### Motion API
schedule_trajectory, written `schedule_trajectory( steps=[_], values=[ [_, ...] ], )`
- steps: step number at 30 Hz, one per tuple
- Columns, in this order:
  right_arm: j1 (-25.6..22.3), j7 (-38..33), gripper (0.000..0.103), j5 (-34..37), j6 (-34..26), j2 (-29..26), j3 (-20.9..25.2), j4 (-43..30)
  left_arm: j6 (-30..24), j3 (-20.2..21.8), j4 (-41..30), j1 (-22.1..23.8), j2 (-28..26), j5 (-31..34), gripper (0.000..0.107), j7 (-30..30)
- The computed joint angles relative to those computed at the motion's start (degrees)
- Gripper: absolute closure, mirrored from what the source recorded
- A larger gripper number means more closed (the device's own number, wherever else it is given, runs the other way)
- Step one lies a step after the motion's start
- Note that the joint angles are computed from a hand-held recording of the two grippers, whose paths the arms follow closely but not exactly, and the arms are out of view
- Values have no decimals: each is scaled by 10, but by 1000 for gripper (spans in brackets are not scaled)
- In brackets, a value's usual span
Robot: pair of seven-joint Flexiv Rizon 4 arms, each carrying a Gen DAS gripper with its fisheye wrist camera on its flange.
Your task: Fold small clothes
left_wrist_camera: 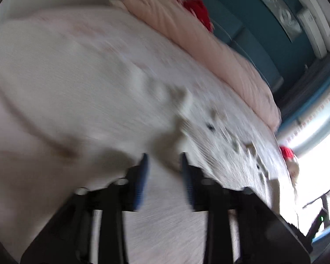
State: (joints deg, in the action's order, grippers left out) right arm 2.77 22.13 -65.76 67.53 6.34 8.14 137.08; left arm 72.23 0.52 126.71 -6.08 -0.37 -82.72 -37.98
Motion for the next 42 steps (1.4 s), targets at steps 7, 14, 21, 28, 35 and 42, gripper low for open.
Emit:
schedule_trajectory(
  steps=[7, 14, 21, 28, 35, 42],
  values=[
    [63, -28, 55, 39, -91, -13, 36, 3, -5, 92, -72, 152, -52, 221, 23, -185],
    [88, -42, 51, 42, -133, -23, 30, -4, -49, 112, -202, 257, -168, 360, 23, -422],
    [104, -32, 49, 43, -157, -27, 34, -10, -64, 57, -229, 298, -172, 405, 97, -407],
    [103, -10, 48, 20, -145, -30, 27, -7, -3, -39, -171, 217, -43, 243, 97, -149],
    [96, 3, 48, 7, -126, -28, 22, -2, -77, -77, -87, 63, 33, 219, 92, -127],
    [62, 40, 41, -45, -32, -15, 2, 19, 4, -44, 73, -29, 82, 235, 49, -225]
  ],
)
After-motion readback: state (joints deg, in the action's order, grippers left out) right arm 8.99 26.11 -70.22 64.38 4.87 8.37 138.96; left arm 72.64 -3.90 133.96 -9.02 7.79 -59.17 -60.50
